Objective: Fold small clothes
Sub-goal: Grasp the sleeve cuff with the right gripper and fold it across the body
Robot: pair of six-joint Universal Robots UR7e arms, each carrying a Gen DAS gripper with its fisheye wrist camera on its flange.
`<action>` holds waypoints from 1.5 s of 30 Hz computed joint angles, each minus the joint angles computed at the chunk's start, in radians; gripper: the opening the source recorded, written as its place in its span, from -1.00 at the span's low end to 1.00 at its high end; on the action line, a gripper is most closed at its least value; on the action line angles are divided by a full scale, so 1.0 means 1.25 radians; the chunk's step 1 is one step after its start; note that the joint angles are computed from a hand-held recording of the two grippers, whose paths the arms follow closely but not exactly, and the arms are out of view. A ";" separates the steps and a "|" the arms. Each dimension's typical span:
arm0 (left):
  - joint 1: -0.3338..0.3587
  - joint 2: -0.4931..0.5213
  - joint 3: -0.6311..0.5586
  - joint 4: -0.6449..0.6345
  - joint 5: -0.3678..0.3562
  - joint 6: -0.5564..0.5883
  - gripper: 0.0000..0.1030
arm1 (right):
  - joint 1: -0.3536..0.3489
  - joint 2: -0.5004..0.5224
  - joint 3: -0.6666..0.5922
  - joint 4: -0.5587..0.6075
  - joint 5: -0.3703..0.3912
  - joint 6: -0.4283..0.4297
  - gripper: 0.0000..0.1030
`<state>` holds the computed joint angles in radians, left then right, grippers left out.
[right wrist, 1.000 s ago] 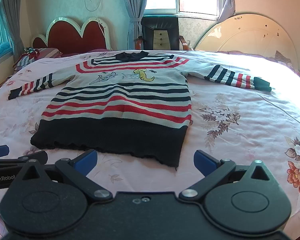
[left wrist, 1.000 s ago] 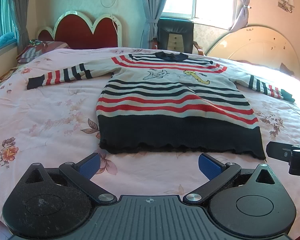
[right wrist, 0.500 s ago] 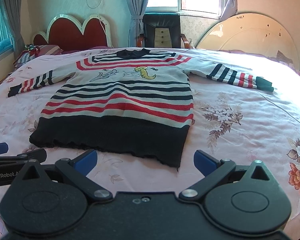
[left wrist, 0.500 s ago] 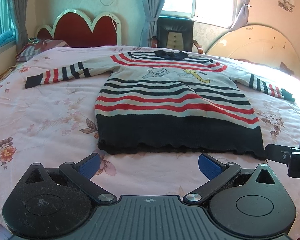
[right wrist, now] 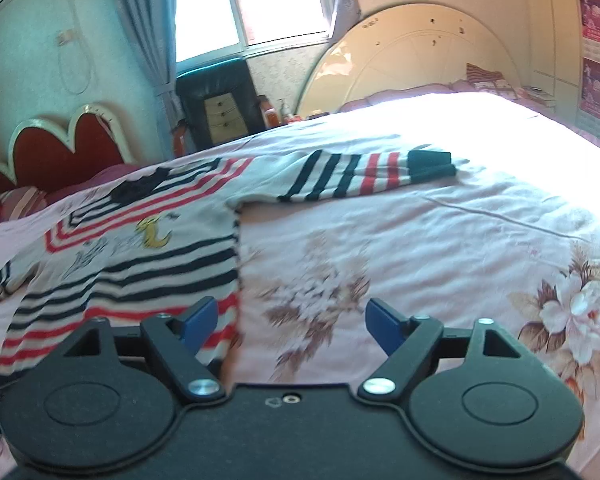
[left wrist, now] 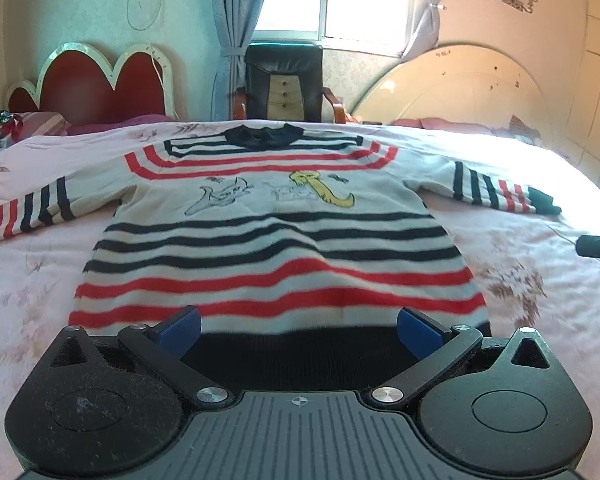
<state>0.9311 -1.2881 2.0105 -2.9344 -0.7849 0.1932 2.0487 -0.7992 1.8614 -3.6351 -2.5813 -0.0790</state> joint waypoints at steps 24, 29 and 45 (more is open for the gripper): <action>0.104 0.339 -0.422 0.161 0.103 -0.067 1.00 | -0.364 0.023 -0.234 0.004 0.326 0.129 -0.74; 0.145 0.340 -0.492 0.198 0.007 -0.066 1.00 | -0.340 0.062 -0.305 0.026 0.291 0.017 -0.83; 0.248 0.426 -0.751 0.256 -0.136 0.014 0.99 | -0.171 0.343 -0.654 0.321 0.430 -0.178 -0.84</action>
<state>1.2414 -0.7555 1.0712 -2.6146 -0.9554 0.2113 1.8346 -0.3706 1.0441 -3.2335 -2.0438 -0.3014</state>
